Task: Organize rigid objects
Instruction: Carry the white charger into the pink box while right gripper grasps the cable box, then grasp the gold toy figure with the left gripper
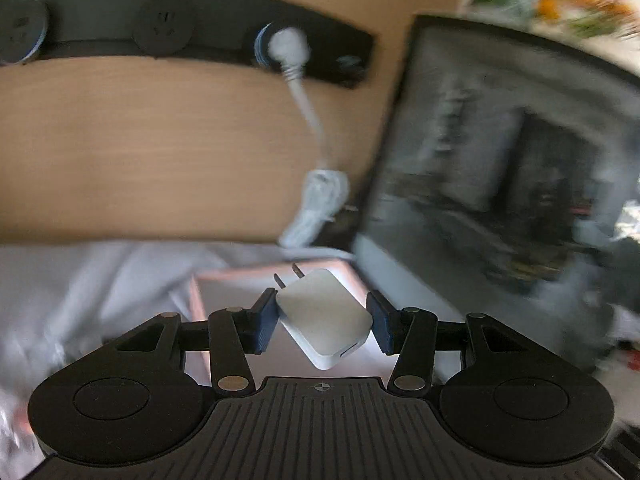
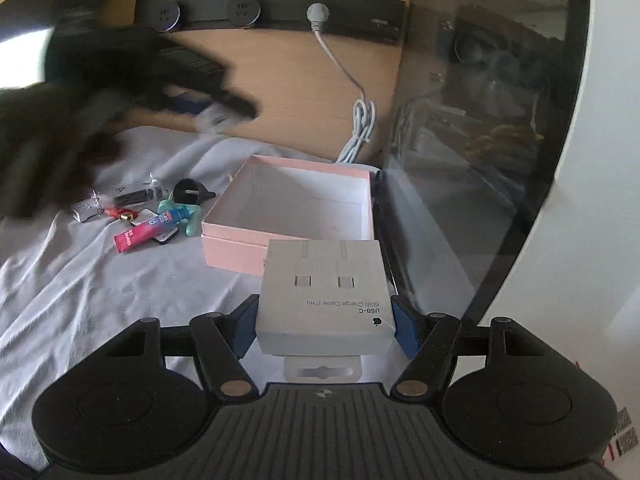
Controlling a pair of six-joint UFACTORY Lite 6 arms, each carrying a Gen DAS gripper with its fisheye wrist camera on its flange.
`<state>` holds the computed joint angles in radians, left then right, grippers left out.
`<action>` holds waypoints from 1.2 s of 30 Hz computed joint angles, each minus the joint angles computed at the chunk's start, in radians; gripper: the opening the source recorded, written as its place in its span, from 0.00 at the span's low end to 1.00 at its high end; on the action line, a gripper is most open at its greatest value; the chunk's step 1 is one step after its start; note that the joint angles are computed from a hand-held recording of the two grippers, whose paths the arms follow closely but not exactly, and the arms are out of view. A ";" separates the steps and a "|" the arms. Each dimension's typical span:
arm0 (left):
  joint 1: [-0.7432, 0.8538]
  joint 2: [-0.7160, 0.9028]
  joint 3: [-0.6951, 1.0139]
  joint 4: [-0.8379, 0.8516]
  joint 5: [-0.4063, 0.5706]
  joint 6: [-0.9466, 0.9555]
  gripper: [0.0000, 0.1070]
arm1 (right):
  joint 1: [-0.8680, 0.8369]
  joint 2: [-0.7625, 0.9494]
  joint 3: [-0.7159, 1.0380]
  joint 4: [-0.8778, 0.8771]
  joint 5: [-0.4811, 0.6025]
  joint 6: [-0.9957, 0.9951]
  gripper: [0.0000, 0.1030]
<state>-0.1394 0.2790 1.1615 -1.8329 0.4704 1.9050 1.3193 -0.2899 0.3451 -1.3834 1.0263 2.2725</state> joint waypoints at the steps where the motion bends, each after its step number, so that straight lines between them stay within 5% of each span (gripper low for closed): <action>1: -0.030 0.061 0.045 -0.096 -0.053 0.076 0.48 | -0.008 0.019 0.004 -0.008 -0.013 0.013 0.66; 4: -0.017 0.112 0.031 -0.222 -0.023 0.161 0.48 | -0.009 0.042 -0.003 -0.011 -0.025 0.036 0.66; 9: 0.143 -0.051 -0.259 -0.304 0.158 0.286 0.48 | -0.093 0.050 -0.010 -0.096 -0.096 0.056 0.66; 19: 0.754 -0.296 -0.652 0.140 0.280 0.199 0.48 | -0.494 0.221 0.262 -0.557 -0.262 0.069 0.66; 22: 0.917 -0.254 -0.640 0.184 0.275 0.196 0.48 | -0.619 0.376 0.440 -0.705 -0.301 0.136 0.71; 23: 0.940 -0.248 -0.632 0.181 0.261 0.199 0.48 | -0.644 0.438 0.501 -0.721 -0.315 0.134 0.83; 27: 1.045 -0.190 -0.551 0.175 0.239 0.205 0.48 | -0.645 0.638 0.696 -0.634 -0.365 0.024 0.85; 36: 0.874 0.140 -0.075 0.068 0.149 0.093 0.48 | -0.460 0.712 0.686 -0.614 -0.374 0.094 0.85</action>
